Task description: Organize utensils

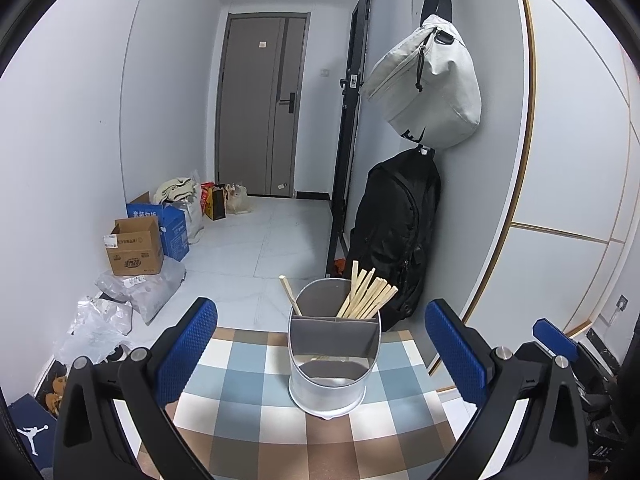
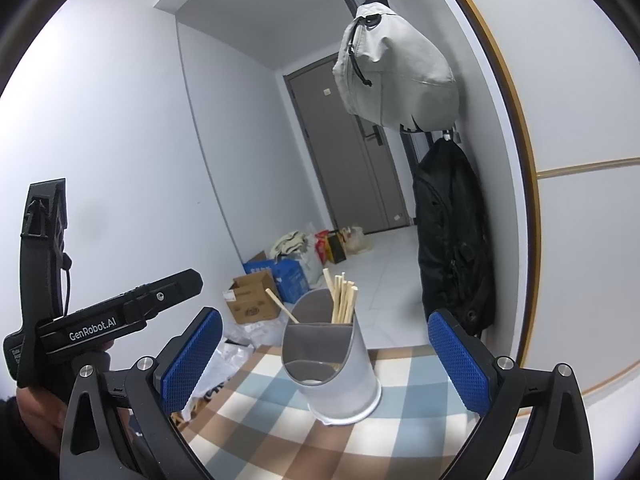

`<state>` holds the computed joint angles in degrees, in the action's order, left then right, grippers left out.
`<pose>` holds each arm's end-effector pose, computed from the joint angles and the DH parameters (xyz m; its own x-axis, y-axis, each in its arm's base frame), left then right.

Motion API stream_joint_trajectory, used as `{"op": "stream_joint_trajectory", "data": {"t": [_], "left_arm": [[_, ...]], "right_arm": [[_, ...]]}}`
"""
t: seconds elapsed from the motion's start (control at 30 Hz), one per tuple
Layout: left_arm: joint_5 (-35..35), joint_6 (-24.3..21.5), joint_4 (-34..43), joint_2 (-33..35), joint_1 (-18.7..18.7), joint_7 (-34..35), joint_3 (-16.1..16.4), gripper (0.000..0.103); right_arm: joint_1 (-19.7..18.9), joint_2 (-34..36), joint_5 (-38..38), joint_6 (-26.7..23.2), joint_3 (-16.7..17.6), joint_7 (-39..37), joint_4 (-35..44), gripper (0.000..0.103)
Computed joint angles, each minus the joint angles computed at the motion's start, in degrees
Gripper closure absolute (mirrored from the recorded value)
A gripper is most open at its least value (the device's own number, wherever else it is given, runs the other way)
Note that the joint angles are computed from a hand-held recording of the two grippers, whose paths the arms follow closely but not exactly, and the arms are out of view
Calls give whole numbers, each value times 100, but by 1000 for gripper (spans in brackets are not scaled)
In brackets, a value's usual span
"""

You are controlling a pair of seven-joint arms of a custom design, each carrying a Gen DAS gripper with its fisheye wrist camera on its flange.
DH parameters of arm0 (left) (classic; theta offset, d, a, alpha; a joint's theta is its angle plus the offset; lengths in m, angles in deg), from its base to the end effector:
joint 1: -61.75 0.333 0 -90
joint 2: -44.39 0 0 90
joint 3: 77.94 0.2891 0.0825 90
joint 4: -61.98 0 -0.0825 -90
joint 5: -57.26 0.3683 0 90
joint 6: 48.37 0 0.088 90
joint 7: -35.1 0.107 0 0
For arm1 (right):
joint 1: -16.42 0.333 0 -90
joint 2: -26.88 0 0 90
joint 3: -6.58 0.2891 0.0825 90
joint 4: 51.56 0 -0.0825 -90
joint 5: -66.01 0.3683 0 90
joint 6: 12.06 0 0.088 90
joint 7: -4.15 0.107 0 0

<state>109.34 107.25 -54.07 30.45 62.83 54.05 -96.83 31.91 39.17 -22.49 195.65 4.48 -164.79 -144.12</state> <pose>0.4880 -0.2053 0.6207 0.1567 -0.9814 0.1106 -0.4044 -0.1659 -0.8994 0.5264 0.2589 0.5718 0.5769 -0.7526 -0.3175 -0.3709 0.1049 -0.9227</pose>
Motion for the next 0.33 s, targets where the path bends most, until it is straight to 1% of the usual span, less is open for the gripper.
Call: {"op": "stream_joint_trajectory", "data": {"t": [0.2,0.33], "left_arm": [[-241,120,-28,56,-49,235,94,2],[-176,130,-17,94,8,120,67,2]], "right_arm": [[19,2,-89,-19,-16,95,33,0],[85,32,-316,-41,-74,334,144,0]]}}
